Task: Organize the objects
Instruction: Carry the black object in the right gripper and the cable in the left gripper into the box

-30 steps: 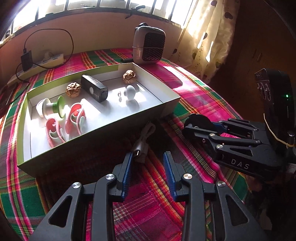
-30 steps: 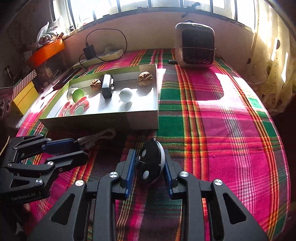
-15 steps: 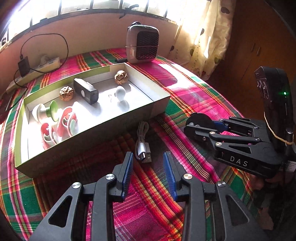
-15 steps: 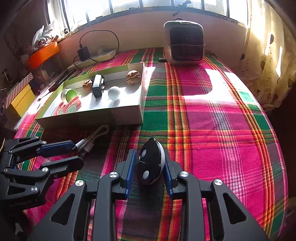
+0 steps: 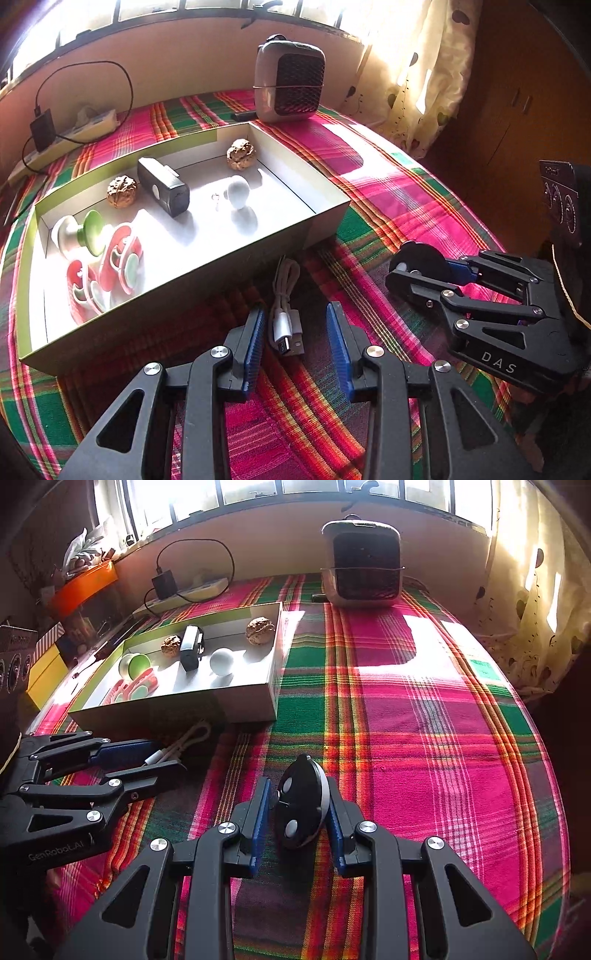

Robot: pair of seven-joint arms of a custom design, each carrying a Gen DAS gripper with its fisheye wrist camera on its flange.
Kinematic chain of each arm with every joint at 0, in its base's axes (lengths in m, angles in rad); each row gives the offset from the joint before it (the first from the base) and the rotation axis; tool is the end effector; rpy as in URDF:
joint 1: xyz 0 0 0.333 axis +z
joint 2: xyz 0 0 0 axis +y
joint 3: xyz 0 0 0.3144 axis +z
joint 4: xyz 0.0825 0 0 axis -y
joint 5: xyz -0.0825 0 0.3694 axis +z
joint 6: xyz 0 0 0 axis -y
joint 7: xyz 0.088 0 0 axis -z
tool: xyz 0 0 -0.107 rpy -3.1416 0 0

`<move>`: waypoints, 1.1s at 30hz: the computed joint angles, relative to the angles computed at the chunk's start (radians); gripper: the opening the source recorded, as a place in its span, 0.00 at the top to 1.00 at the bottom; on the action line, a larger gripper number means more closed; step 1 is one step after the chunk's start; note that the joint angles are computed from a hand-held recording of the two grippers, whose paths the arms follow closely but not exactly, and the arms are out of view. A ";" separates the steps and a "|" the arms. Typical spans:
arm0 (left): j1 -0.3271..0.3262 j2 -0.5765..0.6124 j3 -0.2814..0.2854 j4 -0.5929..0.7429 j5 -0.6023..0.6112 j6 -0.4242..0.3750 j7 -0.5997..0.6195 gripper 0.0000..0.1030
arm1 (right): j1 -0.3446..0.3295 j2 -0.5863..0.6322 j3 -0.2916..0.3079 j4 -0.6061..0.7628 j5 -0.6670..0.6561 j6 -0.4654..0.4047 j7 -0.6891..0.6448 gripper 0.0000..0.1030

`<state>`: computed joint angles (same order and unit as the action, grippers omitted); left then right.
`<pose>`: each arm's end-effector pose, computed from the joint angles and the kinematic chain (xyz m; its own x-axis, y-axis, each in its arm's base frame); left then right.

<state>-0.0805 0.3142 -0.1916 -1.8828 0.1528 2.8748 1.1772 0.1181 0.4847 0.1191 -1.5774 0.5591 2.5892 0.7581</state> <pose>0.6347 -0.1737 0.4320 -0.0437 -0.9825 0.1811 -0.7913 -0.0766 -0.6066 0.6980 0.1434 0.4219 0.6022 -0.7935 -0.0884 -0.6538 -0.4265 -0.6250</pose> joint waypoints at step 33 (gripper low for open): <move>-0.029 0.003 0.044 0.010 0.122 -0.018 -0.152 0.85 | 0.011 -0.002 -0.003 -0.008 -0.030 0.023 0.017 0.71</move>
